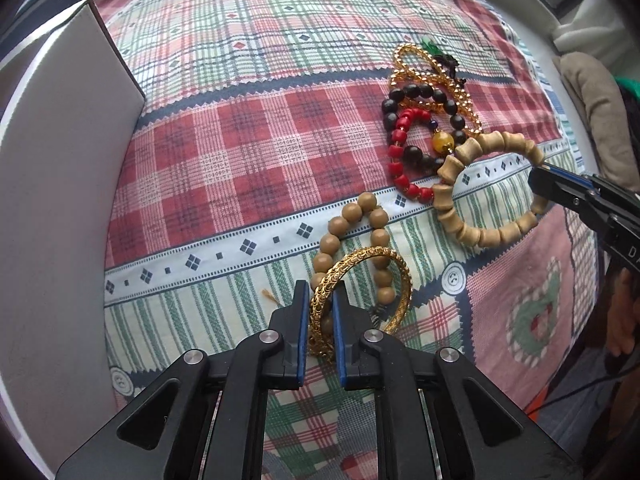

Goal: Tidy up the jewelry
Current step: 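Grasp the gold chain-link bangle with the left tool while the right grasps the wooden bead bracelet, then lift and carry the bangle and bead bracelet with both tools to the box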

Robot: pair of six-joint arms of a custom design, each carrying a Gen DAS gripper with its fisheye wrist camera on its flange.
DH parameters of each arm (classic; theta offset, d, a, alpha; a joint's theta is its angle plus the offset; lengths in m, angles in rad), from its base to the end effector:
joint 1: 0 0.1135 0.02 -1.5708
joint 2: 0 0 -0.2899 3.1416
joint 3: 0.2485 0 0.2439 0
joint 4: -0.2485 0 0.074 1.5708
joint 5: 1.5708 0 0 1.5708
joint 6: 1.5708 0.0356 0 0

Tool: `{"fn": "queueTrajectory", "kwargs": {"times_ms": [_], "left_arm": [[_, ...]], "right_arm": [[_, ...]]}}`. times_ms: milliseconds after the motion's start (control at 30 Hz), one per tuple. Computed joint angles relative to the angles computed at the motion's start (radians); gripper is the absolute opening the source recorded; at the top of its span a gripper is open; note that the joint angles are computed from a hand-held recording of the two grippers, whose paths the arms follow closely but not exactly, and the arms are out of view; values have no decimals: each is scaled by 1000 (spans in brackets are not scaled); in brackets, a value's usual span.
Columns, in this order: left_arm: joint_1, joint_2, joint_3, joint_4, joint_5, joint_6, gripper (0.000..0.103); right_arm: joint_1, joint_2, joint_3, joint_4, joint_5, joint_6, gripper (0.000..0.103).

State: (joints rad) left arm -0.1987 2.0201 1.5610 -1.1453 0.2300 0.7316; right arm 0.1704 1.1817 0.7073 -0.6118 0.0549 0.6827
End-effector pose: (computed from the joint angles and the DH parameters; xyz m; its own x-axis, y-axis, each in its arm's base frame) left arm 0.3717 -0.0831 0.2150 -0.6057 0.7855 -0.1272 0.7920 0.5796 -0.1920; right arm 0.1962 0.0318 0.2302 -0.7675 0.5071 -0.3921 0.4384 0.8615 0.2562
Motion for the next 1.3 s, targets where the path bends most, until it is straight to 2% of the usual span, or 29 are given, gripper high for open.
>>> {"fn": "queueTrajectory", "kwargs": {"times_ms": [233, 367, 433, 500, 567, 633, 667, 700, 800, 833, 867, 900, 1300], "left_arm": [[8, -19, -7, -1, -26, 1, 10], [7, -3, -18, 34, -60, -12, 24], [15, 10, -9, 30, -56, -25, 24], [26, 9, -9, 25, -47, -15, 12], [31, -3, -17, 28, -57, -2, 10], [35, -15, -28, 37, -63, 11, 13], [37, -17, -30, 39, -66, 14, 22], [40, -20, -32, 43, -66, 14, 25], [43, -23, -26, 37, -62, 14, 22], [43, -22, -24, 34, -59, 14, 19], [34, -24, -28, 40, -62, 6, 9], [33, -27, -31, 44, -63, 5, 7], [77, -66, 16, -49, 23, 9, 4]], "right_arm": [[50, -62, 19, -61, 32, 15, 15], [59, -81, 10, -68, 31, 25, 15], [67, -90, -1, -67, 31, 35, 15], [77, -95, -9, -63, 35, 47, 15], [79, -103, -15, -64, 35, 51, 15], [76, -112, -20, -66, 32, 52, 15], [73, -116, -22, -67, 30, 50, 15], [71, -118, -23, -66, 28, 50, 15], [71, -119, -30, -62, 24, 51, 15], [73, -120, -32, -60, 23, 52, 15], [77, -120, -34, -58, 23, 54, 15], [81, -120, -37, -56, 24, 57, 15], [123, -164, -12, -103, 59, 79, 15]]}}
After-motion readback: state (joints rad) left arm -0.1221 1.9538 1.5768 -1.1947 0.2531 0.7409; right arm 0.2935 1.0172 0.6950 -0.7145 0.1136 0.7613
